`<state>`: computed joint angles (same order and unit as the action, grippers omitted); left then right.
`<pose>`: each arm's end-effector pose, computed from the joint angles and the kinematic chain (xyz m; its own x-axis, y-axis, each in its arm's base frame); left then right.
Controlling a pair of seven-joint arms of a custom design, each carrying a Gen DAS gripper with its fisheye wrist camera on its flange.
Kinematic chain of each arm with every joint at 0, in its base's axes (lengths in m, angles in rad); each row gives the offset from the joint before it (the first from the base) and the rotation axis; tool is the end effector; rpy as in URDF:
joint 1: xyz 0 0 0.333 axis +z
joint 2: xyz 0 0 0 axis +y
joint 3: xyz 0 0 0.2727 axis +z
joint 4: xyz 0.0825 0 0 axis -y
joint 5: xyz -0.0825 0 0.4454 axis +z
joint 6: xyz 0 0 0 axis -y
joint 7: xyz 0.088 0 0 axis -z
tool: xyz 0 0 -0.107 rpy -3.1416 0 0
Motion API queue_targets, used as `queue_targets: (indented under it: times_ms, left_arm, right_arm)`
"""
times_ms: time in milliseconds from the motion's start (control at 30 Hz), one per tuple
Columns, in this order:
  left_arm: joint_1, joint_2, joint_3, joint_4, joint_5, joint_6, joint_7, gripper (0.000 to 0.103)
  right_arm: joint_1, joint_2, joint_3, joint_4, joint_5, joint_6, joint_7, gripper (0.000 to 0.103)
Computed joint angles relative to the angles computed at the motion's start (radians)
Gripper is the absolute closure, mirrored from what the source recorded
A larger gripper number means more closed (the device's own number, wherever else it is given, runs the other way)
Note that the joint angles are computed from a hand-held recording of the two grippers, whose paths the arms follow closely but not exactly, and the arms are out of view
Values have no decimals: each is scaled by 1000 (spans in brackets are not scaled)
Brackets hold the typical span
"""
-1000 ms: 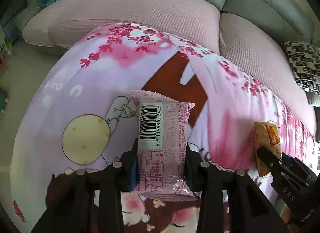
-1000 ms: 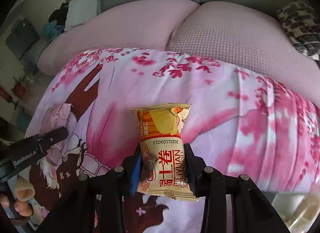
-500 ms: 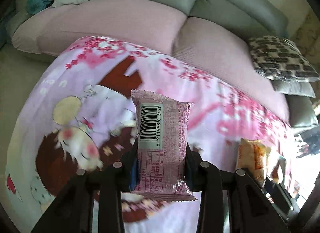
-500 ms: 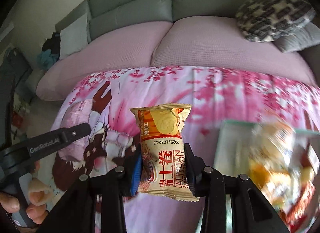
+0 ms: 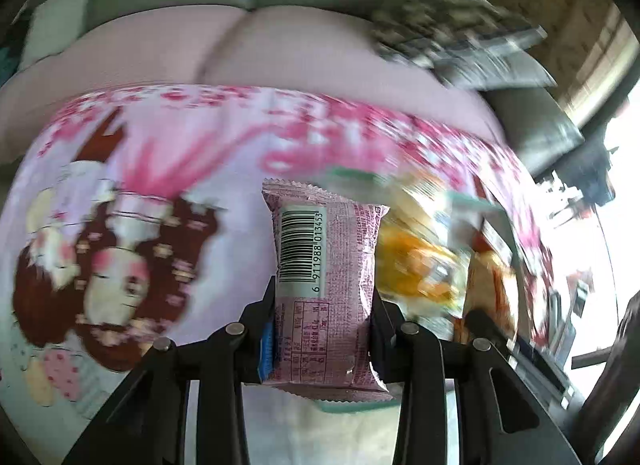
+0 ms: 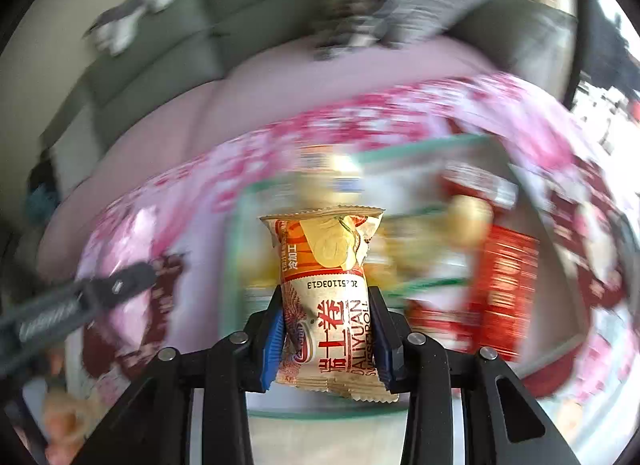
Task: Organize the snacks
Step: 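Carry the pink packet with the left tool while the right tool carries the yellow cake over the tray, then open the left tool on the pink packet while the right tool releases the yellow cake in the tray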
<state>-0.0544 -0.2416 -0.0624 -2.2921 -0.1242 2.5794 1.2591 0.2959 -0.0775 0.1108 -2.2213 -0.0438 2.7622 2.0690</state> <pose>0.5743 -0.0657 0.4368 0.2112 -0.9466 0.2438 -0.8419 -0.3029 -0.4467 0.5629 0.2449 0.4026 0.0170 -0.9715 -0.2365 -0.8405 0.1142 -0.5296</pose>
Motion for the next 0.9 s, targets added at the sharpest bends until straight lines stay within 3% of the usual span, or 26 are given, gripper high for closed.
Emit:
queue_targets:
  times_ms: [133,267,367,433,500,567,633,800,900]
  left_arm:
    - [-38,60,-22,42,-28,-8,45,64]
    - [-44,130,-45,92,-17,-21,48,64]
    - [-43,154,-45,104,-79,-25,84,62]
    - [-38,152,-44,100,-114,-25,104,48]
    - [-33,127,-45,71,-122,-6,101,43]
    - [-33,92,-37,33,-144,11,108,41]
    - [-33,58,-28,-7,-158,29,105,34]
    - [-15,-48,-25,-133,-62,86,2,25]
    - [-6,-109,-17,-200,-10,113,-54,21]
  right_arm:
    - [-29,-26,-23,-44,17,26,7,63]
    - [-40,-4,-29,-40,57,31,-25,62]
    - [-38,1,-31,-40,86,42,-66,61]
    - [-39,7,-28,-34,74,44,-75,59]
    - [-37,4,-24,-35,68,38,-76,52]
    - [-39,-5,-20,-45,42,38,-55,36]
    - [-39,-17,-17,-59,31,43,-50,31]
    - [-48,-73,9,-115,-48,49,2,18]
    - [-55,-110,28,-156,-83,62,24,2]
